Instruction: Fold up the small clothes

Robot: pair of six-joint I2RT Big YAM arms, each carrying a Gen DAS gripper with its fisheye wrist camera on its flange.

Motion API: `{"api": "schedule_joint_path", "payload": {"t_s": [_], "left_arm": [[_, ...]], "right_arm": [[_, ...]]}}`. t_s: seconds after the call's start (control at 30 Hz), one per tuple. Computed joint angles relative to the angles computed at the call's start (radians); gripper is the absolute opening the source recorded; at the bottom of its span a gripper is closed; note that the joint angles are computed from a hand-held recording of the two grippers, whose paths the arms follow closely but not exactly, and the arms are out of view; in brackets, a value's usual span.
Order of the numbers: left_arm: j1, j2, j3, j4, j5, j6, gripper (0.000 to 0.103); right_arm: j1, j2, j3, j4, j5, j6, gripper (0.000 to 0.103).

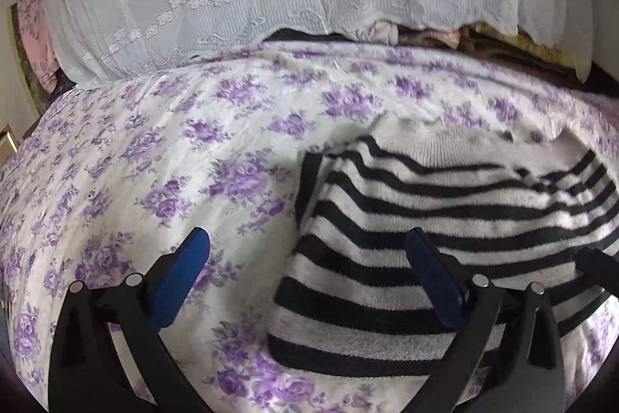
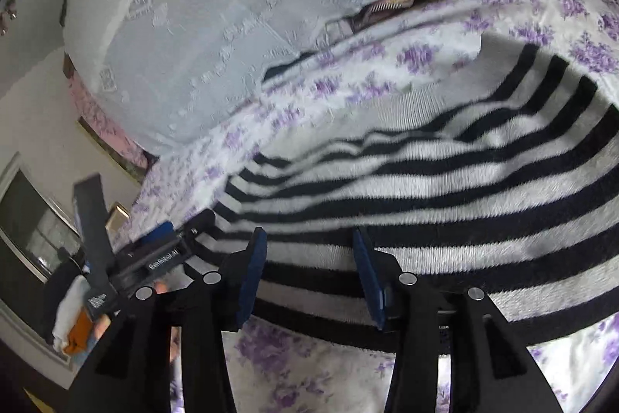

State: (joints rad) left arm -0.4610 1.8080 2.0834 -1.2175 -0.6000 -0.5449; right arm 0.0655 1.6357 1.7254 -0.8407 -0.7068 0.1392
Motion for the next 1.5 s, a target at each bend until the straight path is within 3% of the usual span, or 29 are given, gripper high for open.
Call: {"api": "schedule_joint_path", "payload": {"t_s": [0.13, 0.27, 0.47, 0.67, 0.73, 0.8, 0.9, 1.03, 1.2, 1.5], "left_arm": [[0.009, 0.060, 0.057, -0.092, 0.025, -0.010, 0.099], [0.014, 0.049, 0.039, -0.077, 0.043, -0.020, 0.099], [-0.005, 0.032, 0.029, -0.060, 0.002, -0.011, 0.099], [-0.034, -0.015, -0.009, 0.019, -0.009, 0.018, 0.099], [-0.043, -0.019, -0.014, 0.038, -0.006, 0.037, 0.099], [-0.047, 0.008, 0.015, 0.002, -0.006, 0.050, 0.099], [-0.039, 0.060, 0.062, -0.073, 0.020, 0.038, 0.099], [-0.028, 0.042, 0.034, -0.051, 0.054, 0.023, 0.099], [-0.044, 0.031, 0.027, -0.051, 0.010, 0.018, 0.099], [-0.080, -0.015, -0.005, -0.011, -0.003, 0.019, 0.099]], "right_arm": [[-0.004, 0.009, -0.008, 0.006, -0.019, -0.009, 0.047], [0.006, -0.006, -0.031, 0.025, 0.010, -0.039, 0.049], [0.011, -0.023, -0.046, 0.035, 0.034, -0.045, 0.052], [0.014, -0.082, -0.084, 0.077, 0.096, -0.043, 0.052], [0.009, -0.081, -0.085, 0.065, 0.099, -0.041, 0.052], [0.009, -0.059, -0.070, 0.027, 0.121, -0.049, 0.052], [0.005, -0.044, -0.070, 0.025, 0.101, -0.047, 0.052], [0.004, -0.050, -0.077, 0.033, 0.101, -0.047, 0.053], [-0.016, -0.100, -0.128, 0.067, 0.089, -0.019, 0.057], [-0.105, -0.216, -0.267, 0.104, 0.038, 0.030, 0.064]]}}
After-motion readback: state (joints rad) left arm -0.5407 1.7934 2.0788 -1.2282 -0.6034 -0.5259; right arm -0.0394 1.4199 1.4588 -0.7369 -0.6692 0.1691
